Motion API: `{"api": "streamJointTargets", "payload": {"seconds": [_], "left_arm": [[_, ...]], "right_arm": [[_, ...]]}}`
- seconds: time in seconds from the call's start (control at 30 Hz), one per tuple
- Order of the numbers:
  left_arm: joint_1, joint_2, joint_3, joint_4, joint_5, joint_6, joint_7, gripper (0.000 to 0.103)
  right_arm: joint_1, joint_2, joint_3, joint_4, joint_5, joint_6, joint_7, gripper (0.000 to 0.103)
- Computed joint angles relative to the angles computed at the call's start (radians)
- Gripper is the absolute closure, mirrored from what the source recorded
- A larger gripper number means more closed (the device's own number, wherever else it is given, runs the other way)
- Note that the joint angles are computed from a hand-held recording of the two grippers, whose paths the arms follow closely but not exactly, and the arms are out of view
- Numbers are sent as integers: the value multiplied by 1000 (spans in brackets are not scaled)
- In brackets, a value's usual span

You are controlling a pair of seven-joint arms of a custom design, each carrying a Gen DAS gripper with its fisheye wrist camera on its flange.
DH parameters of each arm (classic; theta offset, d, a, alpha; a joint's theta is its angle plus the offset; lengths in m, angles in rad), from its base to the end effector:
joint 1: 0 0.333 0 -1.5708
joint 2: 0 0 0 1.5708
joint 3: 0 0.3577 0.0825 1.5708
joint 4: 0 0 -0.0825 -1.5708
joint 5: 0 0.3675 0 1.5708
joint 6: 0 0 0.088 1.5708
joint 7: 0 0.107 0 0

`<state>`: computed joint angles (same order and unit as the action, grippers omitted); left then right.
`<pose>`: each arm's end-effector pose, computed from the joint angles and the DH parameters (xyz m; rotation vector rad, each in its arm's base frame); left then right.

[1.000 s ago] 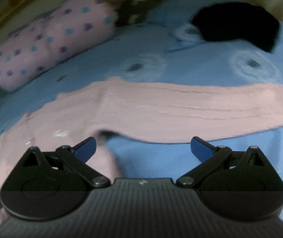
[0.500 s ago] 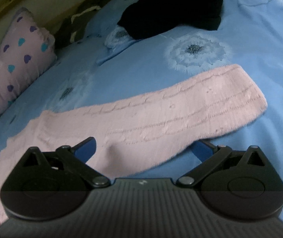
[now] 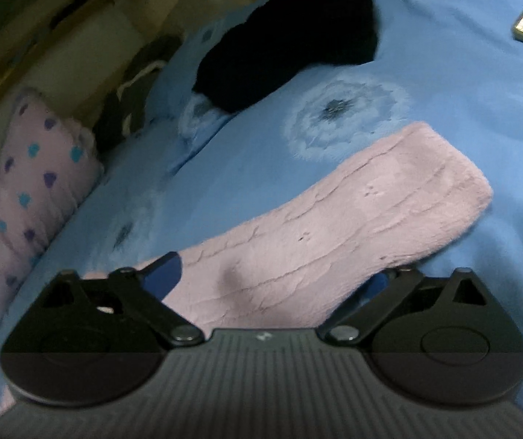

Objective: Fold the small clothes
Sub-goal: 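Move the right tool to the cardigan sleeve cuff and grasp it, then lift the sleeve cuff with the right tool and fold it across the cardigan body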

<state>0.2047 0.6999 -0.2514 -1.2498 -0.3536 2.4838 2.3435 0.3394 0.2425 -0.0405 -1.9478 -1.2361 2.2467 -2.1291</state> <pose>0.7934 0.0302 0.4572 -1.3834 2.3156 -0.8575 0.5981 0.1579 0.4283 -0.1178 2.3433 -0.9450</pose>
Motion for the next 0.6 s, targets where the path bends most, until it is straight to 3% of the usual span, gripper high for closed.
{"api": "streamJointTargets", "payload": {"seconds": [0.07,0.17,0.23,0.3,0.6], "left_arm": [[-3,2,4,5,6,-3,-5,0],[-8,10,10,22,18,-17,-17,0],[-10,14,11,30,23,-26,-22,0],[-8,15,10,35,25,-32,-22,0],[-2,19,4,51,16,-59,-12,0]], "right_arm": [[5,8,3,14,24,-33,-28,19],[5,-4,-2,0,15,-21,-15,47],[-2,-19,-3,-17,0,2,15,78],[-1,-28,0,-17,-13,-15,21,87],[-9,-17,16,62,-166,42,-19,93]]}}
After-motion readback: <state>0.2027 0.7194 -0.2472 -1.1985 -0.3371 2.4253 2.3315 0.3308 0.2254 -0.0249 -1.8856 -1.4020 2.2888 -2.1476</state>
